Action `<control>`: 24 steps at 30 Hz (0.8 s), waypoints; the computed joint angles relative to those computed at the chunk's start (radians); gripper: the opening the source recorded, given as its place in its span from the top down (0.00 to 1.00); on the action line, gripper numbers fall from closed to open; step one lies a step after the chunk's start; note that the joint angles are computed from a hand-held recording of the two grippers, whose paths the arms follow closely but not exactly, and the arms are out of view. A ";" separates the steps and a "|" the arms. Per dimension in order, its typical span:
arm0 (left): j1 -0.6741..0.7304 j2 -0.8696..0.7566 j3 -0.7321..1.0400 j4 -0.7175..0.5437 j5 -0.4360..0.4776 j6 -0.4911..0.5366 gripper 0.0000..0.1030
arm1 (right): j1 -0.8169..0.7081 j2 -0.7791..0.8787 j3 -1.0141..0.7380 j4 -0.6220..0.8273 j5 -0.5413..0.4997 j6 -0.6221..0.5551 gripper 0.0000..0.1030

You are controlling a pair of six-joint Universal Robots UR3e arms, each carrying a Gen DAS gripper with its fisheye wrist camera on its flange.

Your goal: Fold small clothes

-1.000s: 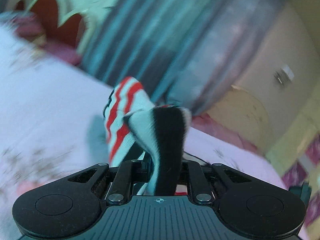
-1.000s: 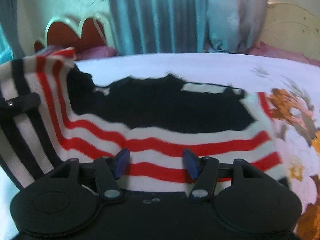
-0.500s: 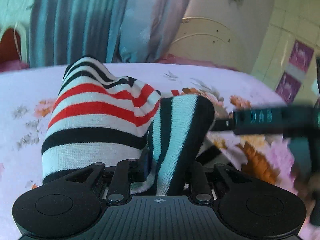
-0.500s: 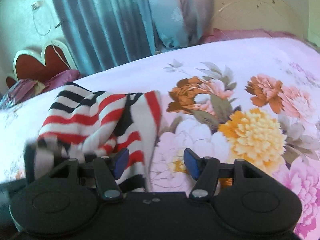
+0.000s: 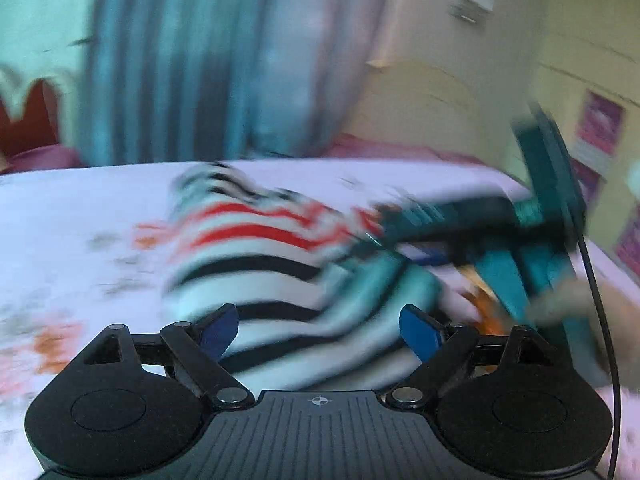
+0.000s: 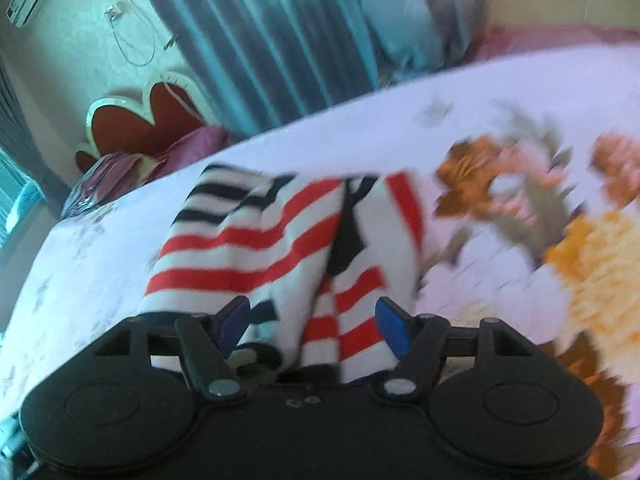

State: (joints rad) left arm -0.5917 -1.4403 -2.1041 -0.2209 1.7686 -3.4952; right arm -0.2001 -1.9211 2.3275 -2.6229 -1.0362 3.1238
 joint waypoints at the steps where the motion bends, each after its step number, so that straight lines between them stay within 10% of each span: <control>1: 0.032 0.051 -0.026 -0.019 0.007 -0.028 0.16 | 0.016 0.027 -0.003 -0.015 -0.001 0.017 0.34; 7: 0.196 0.076 -0.041 -0.093 -0.015 -0.075 0.16 | 0.088 0.176 -0.045 -0.092 -0.010 0.065 0.38; 15: 0.240 -0.082 0.007 -0.034 -0.031 -0.084 0.16 | 0.071 0.129 -0.050 -0.045 0.004 0.032 0.80; 24: 0.185 -0.222 0.124 0.038 -0.075 -0.088 0.16 | 0.030 -0.125 -0.001 -0.040 -0.059 -0.022 0.82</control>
